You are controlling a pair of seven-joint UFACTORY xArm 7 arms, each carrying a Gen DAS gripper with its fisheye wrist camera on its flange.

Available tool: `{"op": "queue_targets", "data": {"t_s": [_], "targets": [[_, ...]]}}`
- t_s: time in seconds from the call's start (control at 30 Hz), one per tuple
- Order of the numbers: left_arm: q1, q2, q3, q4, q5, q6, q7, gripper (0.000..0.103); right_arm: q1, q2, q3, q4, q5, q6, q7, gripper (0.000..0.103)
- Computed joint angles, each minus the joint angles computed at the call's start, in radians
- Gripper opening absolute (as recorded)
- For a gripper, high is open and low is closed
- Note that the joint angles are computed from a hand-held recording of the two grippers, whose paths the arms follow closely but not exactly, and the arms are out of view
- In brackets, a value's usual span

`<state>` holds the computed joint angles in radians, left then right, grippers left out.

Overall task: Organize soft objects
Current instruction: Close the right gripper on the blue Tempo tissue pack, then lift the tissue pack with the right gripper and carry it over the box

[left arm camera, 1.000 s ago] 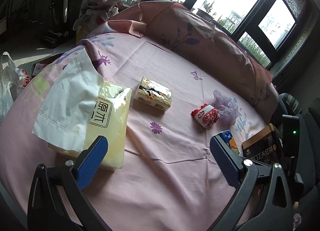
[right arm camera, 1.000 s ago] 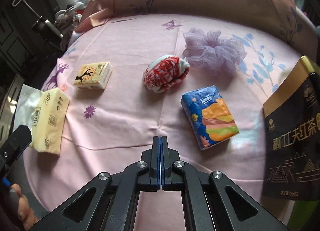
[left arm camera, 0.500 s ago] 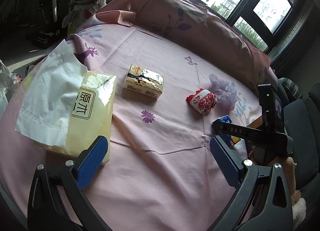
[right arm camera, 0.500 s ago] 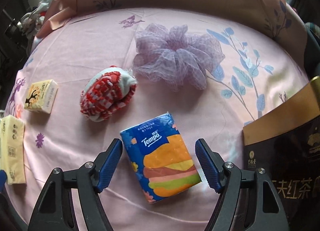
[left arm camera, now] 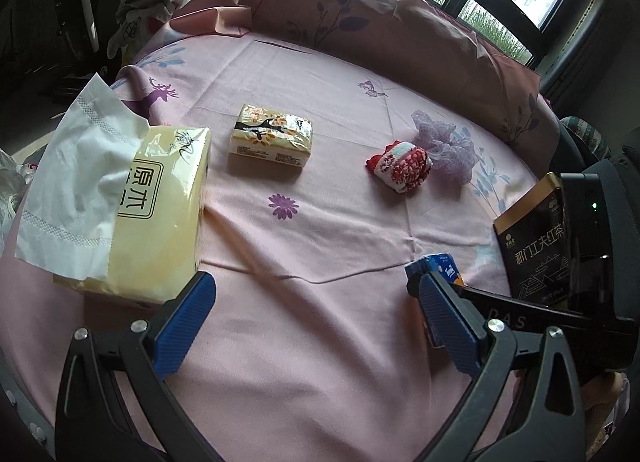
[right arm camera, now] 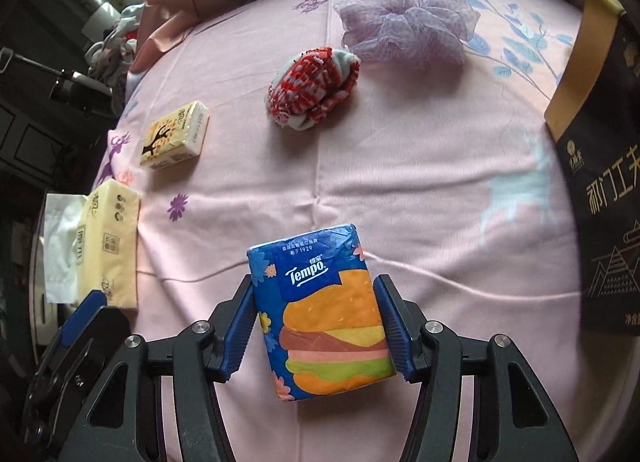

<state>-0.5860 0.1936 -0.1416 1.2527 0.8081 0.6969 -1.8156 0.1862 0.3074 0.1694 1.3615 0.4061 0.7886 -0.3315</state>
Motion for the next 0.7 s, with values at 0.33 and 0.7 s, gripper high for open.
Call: {"op": "queue_targets", "data": {"t_s": [0.33, 0.7], "targets": [[-0.004, 0.082, -0.001, 0.067, -0.086, -0.119, 0.147, 0.091, -0.057, -0.037, 0.009, -0.011, 0.152, -0.032, -0.123, 0.06], [-0.045, 0.24, 0.043, 0.176, -0.337, -0.322, 0.335, 0.041, -0.097, 0.024, 0.013, 0.044, 0.242, 0.133, -0.183, 0.059]]}}
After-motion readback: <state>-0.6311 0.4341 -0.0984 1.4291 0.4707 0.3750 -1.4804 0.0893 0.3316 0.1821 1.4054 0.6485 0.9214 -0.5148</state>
